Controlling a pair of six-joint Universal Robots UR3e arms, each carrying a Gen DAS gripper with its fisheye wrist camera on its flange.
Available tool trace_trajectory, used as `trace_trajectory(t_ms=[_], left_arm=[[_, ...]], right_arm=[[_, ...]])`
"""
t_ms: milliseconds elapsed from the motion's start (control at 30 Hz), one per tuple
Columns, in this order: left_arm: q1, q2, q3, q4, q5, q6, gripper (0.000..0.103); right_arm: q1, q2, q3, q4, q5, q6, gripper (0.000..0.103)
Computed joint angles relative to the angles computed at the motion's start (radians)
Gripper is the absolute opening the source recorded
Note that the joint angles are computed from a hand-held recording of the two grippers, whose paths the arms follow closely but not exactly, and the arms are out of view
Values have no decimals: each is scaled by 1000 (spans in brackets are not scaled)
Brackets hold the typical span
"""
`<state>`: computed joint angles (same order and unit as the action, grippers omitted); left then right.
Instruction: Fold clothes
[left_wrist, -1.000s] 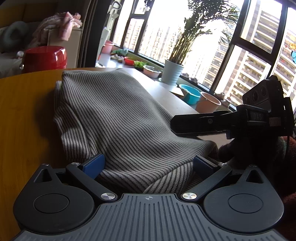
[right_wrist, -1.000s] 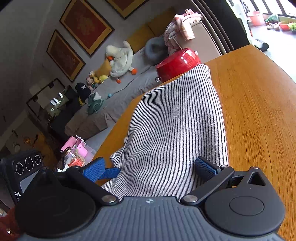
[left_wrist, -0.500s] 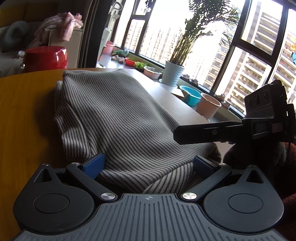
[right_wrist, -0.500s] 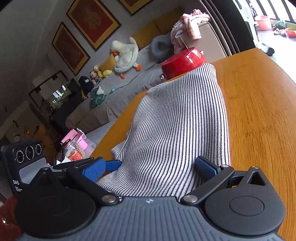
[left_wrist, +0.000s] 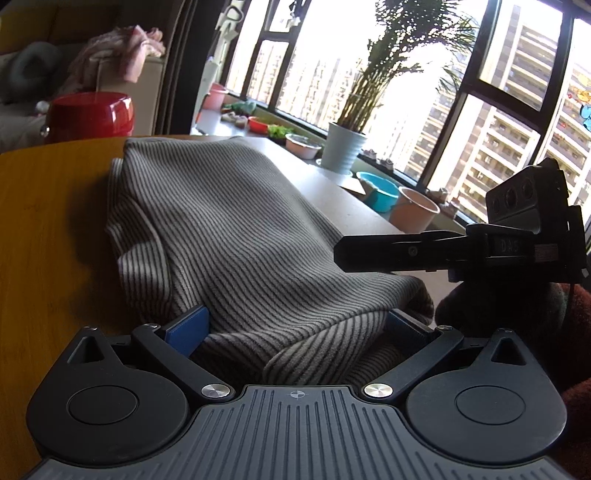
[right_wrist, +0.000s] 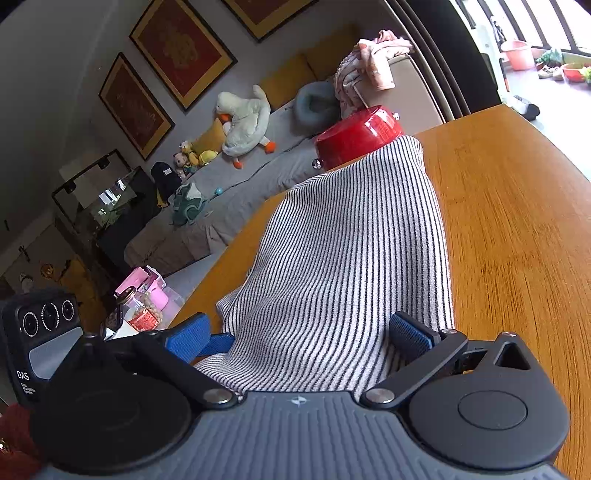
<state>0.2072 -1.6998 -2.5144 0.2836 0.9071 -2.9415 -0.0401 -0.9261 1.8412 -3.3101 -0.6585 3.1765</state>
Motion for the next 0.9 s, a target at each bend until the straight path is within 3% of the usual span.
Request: trace_trajectory(t_ms=[200,300,433,533,667,733,800,900], left_arm=[[21,23,-23,-9,-25,26,103],[12,72,-21,-57,9,34,103],[9,205,-45,-121,101,38,103],[63,297,-70,-156,80,39,103],[29,272,-35,-134,149,15,103],[-32,224,-5,-129,235,25,103],[-86,180,12,-124,326,46,103],[-54,224,-31,-144,306,69,103]], right_arm=[[-4,1,-7,13,9,-3,103],[-10,-41,46,27,-7,-64,103],[-6,-171,179,-56,-148,-181,103],[23,-253,269,-160,-310,-260,97],[50,-287,292,-118,-382,-332,91],[95,-281,278,-59,-456,-389,91],[98,-281,298,-68,-469,-397,91],[69,-326,324,-16,-442,-428,93]])
